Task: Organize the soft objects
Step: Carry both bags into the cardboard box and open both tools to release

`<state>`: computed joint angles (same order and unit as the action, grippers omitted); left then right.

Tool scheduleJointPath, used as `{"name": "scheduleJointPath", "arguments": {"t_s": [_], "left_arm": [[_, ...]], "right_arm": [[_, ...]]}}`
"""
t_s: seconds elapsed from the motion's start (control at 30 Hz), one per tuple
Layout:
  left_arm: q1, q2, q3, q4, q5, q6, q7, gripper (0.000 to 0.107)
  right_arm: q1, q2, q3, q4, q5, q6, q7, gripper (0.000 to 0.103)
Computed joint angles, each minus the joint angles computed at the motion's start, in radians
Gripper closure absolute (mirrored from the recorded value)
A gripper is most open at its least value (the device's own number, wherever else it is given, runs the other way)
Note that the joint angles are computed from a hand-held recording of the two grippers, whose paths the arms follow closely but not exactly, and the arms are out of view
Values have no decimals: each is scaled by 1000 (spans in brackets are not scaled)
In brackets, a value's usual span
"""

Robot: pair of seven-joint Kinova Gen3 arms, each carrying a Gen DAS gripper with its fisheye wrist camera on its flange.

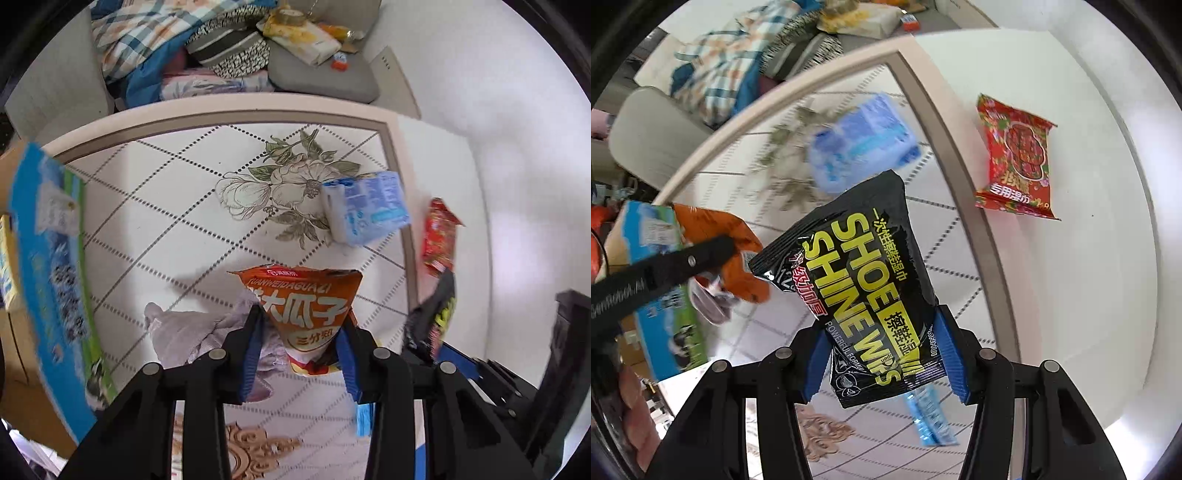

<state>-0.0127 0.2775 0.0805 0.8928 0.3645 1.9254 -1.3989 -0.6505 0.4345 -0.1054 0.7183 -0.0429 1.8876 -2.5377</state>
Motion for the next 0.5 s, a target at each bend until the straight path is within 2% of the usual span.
{"name": "scheduleJointPath", "arguments": {"t_s": [0.17, 0.33, 0.37, 0.5], "left_arm": [[-24, -31, 0, 40, 29, 14, -21, 71], [10, -12, -18, 203, -45, -14, -76, 70], [-3, -8, -15, 230, -28, -20, -79, 65], [-27, 2, -24, 210, 10, -8, -52, 64]], "right_arm": [[-31, -14, -10, 12, 4, -23, -10, 47], [-20, -34, -25, 152, -19, -79, -4, 47], [-19, -36, -28, 186, -26, -97, -8, 47], [-9, -53, -36, 285, -44, -155, -27, 47]]}}
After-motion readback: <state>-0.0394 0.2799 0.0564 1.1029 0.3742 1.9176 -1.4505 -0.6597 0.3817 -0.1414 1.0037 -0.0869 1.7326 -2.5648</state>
